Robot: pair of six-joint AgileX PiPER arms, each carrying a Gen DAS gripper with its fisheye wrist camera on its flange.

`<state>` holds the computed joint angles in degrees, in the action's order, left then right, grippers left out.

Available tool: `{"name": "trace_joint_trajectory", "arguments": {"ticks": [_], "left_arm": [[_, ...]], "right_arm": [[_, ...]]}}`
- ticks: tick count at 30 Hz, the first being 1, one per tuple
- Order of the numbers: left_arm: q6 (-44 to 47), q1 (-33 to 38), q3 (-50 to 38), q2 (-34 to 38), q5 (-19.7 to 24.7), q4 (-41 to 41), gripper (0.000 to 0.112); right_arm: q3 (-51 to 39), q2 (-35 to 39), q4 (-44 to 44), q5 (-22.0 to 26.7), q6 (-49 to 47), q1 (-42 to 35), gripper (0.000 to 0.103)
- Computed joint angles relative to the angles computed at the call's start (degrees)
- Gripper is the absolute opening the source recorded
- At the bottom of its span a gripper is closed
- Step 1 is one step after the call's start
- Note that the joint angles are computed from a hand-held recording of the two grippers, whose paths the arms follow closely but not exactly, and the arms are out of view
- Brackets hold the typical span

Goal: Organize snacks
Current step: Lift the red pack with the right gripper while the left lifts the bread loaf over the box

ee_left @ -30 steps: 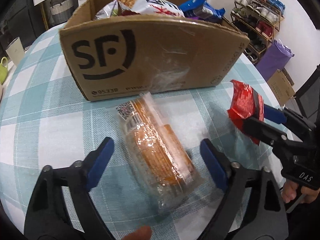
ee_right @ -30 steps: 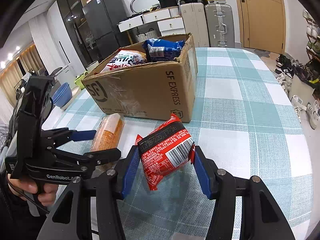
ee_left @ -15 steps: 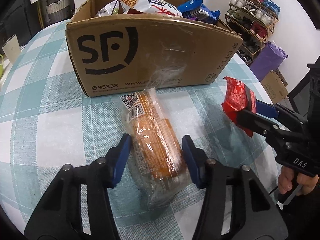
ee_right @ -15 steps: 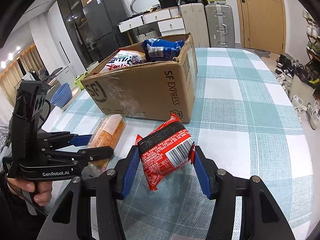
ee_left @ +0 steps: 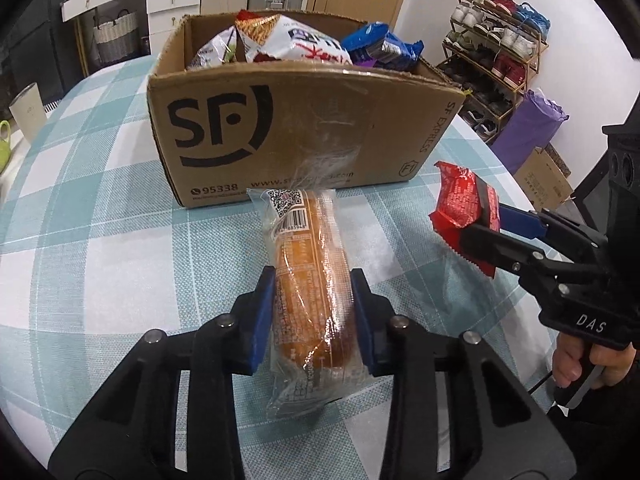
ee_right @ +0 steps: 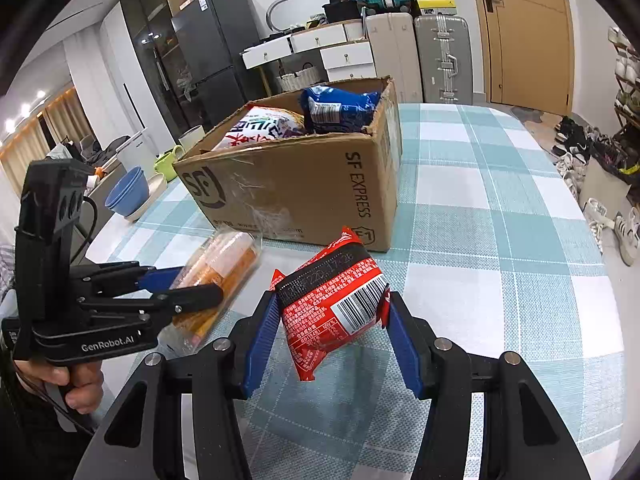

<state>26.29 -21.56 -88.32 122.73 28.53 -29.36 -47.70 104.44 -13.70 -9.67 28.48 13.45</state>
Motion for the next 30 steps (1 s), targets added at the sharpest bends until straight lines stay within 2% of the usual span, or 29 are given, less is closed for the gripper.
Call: {"name": "trace_joint_trajectory", "arguments": {"ticks": [9, 16, 27, 30], "left_arm": [[2.3, 0.9, 4.4, -5.8, -2.5, -2.5, 0.033], [0.7, 0.4, 5.3, -9.2, -3.6, -2.1, 0.033], [1.9, 2.1, 4.8, -13.3, -3.2, -4.3, 0.033], [1.9, 2.5, 4.0, -13.9, -3.1, -4.4, 0.033]], "right_arm": [[1.6, -3.1, 10.8, -1.0, -10.0, 1.1, 0.054], [2.4, -6.2, 18.8, -0.9, -17.9, 2.2, 0.054], [1.1, -10.4, 23.7, 0.2, -24.2, 3.0, 0.054], [0.0, -10.9, 21.4, 1.0, -22.5, 2.8, 0.054]]}}
